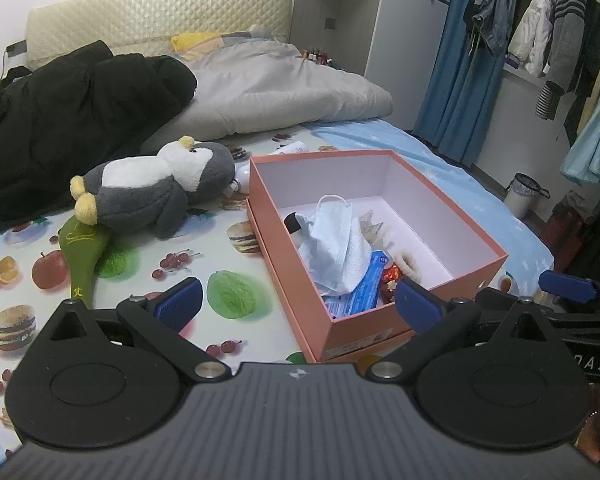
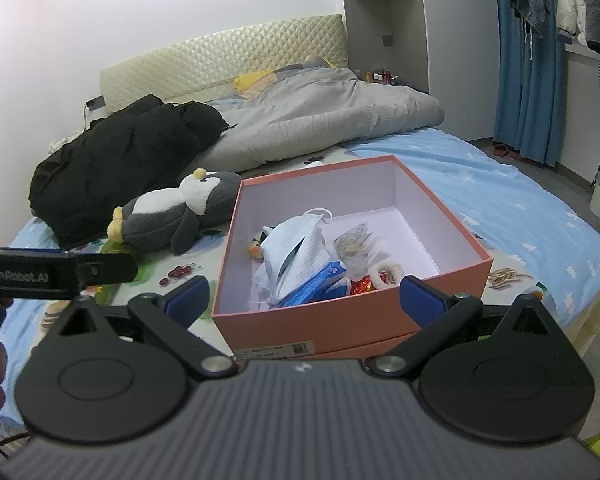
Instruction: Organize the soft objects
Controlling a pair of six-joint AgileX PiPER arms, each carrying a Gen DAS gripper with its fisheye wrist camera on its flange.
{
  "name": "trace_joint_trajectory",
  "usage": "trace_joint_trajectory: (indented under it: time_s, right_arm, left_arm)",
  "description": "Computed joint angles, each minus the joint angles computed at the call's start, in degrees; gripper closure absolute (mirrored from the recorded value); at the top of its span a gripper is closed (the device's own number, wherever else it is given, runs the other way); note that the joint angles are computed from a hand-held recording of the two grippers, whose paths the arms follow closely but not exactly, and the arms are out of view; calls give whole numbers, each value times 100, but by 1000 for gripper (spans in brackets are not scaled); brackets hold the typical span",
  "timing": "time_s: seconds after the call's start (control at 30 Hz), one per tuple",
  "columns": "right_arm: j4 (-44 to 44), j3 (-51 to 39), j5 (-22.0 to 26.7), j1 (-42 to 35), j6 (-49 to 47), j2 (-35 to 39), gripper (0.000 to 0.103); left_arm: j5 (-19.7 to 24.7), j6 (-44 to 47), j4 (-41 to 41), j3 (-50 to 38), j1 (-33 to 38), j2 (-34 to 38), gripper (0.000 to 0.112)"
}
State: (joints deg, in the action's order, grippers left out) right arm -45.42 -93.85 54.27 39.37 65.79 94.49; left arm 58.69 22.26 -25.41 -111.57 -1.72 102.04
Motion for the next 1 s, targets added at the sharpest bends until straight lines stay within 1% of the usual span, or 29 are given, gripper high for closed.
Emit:
trace_joint_trajectory:
  time_s: [0.27, 0.37, 0.47, 1.0]
  right_arm:
    - [-30, -12, -5, 4, -20, 17, 0]
    - [-39, -24, -14, 4, -26, 40, 0]
    - [-7, 2, -81, -15, -7, 43, 0]
    - [-27, -19, -85, 12, 28, 50, 0]
  left_arm:
    - [-3, -1, 3, 3, 5, 0, 9]
    - [-62, 39, -43, 89, 25, -49, 9]
    - [-128, -11, 97, 138, -24, -74, 9]
    - [-42, -125, 161, -15, -70, 9, 9]
